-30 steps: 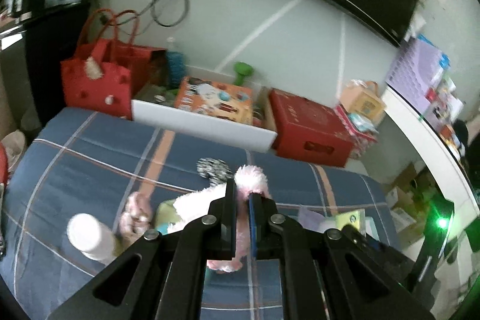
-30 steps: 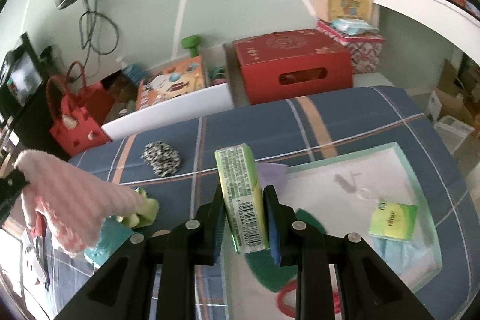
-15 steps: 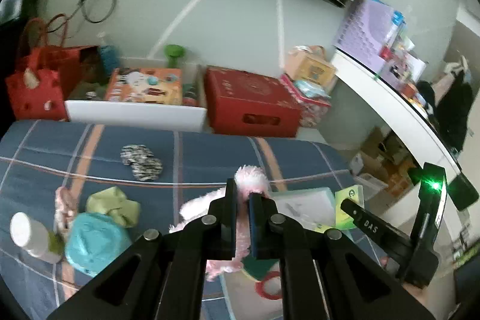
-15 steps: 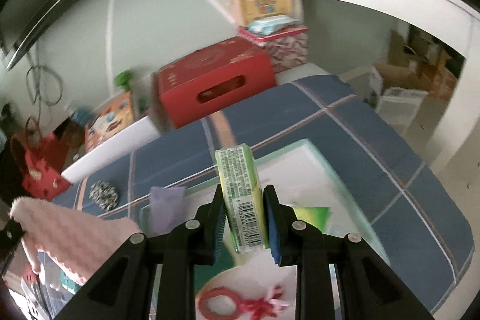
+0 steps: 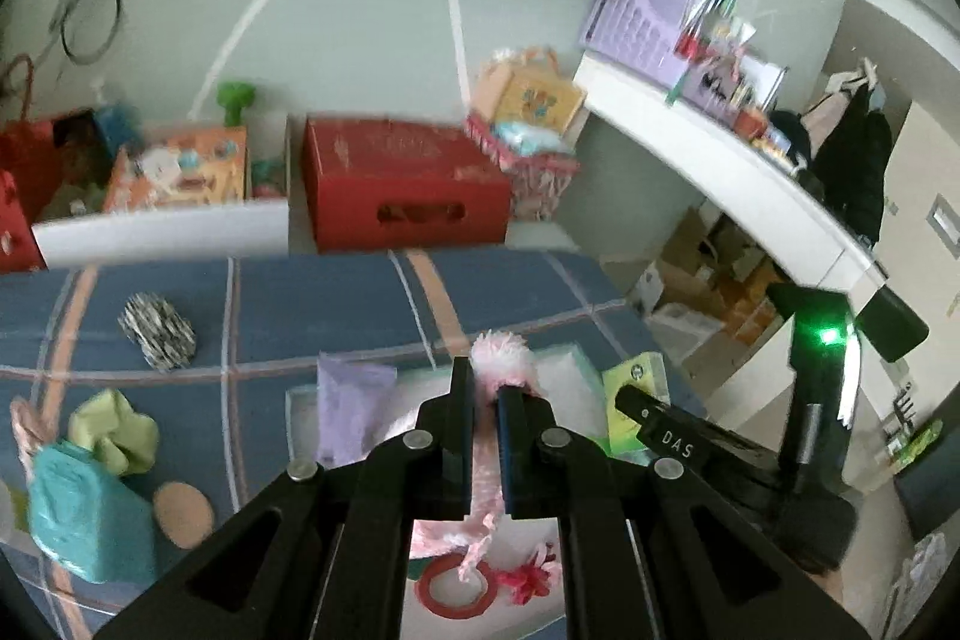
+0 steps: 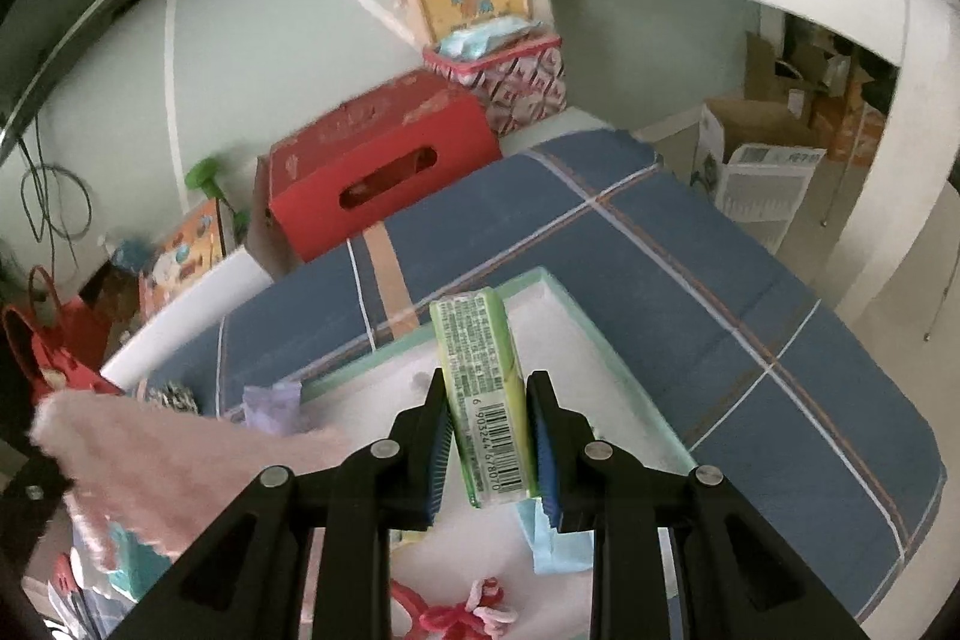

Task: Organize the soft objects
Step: 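Carry the towel and tissue pack over the tray and release both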

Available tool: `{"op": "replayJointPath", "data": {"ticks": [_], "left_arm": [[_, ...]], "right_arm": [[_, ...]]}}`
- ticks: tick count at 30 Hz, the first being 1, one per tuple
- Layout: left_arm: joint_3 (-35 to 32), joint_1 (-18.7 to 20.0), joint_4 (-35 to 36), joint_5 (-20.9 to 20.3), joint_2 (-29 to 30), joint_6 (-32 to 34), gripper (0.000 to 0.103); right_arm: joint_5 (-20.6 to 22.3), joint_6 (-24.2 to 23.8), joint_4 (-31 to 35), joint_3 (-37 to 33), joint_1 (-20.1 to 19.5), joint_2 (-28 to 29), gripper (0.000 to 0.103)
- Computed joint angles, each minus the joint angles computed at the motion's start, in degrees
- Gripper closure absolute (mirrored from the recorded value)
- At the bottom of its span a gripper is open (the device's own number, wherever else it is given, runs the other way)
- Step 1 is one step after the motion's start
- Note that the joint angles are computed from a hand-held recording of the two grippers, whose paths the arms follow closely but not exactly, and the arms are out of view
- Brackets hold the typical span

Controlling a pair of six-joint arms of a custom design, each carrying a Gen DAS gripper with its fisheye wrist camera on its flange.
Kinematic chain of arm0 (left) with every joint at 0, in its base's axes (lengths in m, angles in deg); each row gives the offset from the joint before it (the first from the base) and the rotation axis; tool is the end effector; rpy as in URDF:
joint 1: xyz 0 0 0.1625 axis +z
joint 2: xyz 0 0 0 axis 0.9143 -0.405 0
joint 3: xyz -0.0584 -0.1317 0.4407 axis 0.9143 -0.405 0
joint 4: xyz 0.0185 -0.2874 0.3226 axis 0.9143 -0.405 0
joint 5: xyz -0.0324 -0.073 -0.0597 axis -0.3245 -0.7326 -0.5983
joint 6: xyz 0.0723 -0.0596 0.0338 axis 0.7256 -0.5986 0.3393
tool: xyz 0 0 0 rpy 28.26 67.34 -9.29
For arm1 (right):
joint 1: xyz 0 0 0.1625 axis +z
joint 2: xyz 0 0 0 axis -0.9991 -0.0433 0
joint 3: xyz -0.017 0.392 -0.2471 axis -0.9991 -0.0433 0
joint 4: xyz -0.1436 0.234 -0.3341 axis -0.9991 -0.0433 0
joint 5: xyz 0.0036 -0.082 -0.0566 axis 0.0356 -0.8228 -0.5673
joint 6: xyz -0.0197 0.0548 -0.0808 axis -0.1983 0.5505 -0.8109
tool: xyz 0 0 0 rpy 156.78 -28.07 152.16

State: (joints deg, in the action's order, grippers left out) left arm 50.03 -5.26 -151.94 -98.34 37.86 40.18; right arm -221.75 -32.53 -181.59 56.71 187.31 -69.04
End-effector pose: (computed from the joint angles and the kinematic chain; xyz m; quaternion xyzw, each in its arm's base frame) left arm -0.2719 -0.8197 0.1397 0.3047 0.9125 -0.2520 0.1046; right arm 0.1885 -0.7683 0.1992 -0.1578 -0.8247 0.4229 0.3408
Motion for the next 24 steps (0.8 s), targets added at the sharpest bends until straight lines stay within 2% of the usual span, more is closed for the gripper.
{"op": "replayJointPath", "data": {"ticks": [5,7,12,20,23,24], "left_arm": [[-5.7,1.6,8.7,5.1,4.8,-3.3,0.096],[-7.3,2.2,11.7,5.9,6.0,-4.9,0.096],[-8.3,2.7,14.3,10.1,7.7,-5.6,0.096],[-8.7,2.5,16.4,11.6,7.7,-5.4,0.094],[-9.1,2.0,17.6,13.1,7.6,-5.5,0.077],[-9.6,2.0,18.3,13.5,7.7,-5.6,0.065]], "right_arm": [[1.4,2.5,7.1,-1.6,-1.3,1.0,0.077],[1.9,3.5,9.1,-1.9,-1.7,1.2,0.077],[2.3,4.7,12.4,-2.8,-2.2,1.9,0.077],[2.3,3.8,13.1,-3.4,-1.7,1.9,0.074],[1.8,3.5,13.7,-3.8,-1.4,2.1,0.071],[1.6,3.4,14.0,-4.0,-1.3,2.2,0.068]]}}
